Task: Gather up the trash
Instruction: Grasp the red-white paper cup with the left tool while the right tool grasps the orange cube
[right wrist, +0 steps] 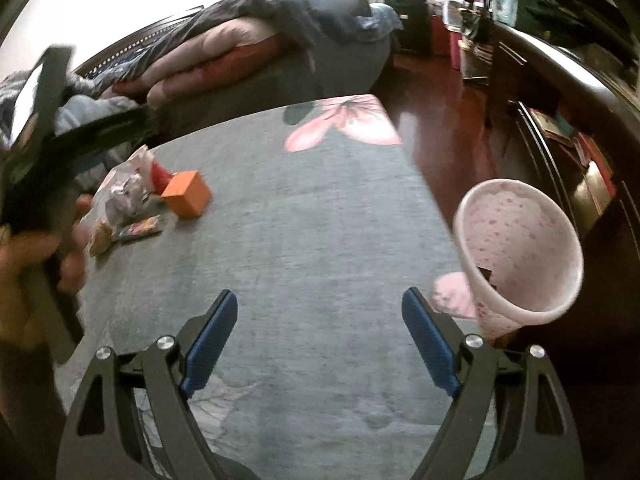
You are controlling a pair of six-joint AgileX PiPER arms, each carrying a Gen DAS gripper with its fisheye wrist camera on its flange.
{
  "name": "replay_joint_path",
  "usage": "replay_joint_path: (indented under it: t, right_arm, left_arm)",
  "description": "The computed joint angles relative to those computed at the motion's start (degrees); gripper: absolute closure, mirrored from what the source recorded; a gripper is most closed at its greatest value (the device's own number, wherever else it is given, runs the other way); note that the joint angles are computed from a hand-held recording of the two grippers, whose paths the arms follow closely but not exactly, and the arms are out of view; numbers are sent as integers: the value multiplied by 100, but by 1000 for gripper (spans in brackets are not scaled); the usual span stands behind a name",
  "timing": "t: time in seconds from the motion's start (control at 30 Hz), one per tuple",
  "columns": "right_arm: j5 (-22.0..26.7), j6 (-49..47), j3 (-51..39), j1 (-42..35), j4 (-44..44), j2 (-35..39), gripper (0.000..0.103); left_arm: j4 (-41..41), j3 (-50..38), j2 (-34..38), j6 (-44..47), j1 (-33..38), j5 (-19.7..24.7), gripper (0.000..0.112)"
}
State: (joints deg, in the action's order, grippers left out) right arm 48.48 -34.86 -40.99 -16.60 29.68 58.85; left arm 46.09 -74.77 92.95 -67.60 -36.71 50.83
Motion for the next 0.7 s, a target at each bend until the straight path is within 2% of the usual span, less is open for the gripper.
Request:
replay_joint_path:
  t: [0.2, 0.27, 0.33, 0.37, 0.53, 0.7]
  right_arm:
    - [-323, 715, -120, 864, -436, 102, 18]
    - [-439, 896, -181, 1101, -568, 135, 18]
    - [-553, 1113, -236, 1323, -705, 193, 18]
    - [-607, 1230, -271, 1440, -774, 249, 18]
    - [-853, 1849, -403, 2050, -1151, 511, 18]
    - [-1096, 2272, -560, 2470, -1443, 789, 18]
  left_arm:
    - [-286, -375, 625, 478, 230, 48, 14]
    - [-330, -257, 603, 470, 298, -133, 25]
    - [-663, -168, 546, 655, 452, -355, 53]
    - [-831, -127, 516, 753, 533, -455, 60]
    - [-958, 296, 164, 722, 784, -964, 61]
    - [-1303, 884, -698, 860, 1059, -1533, 61]
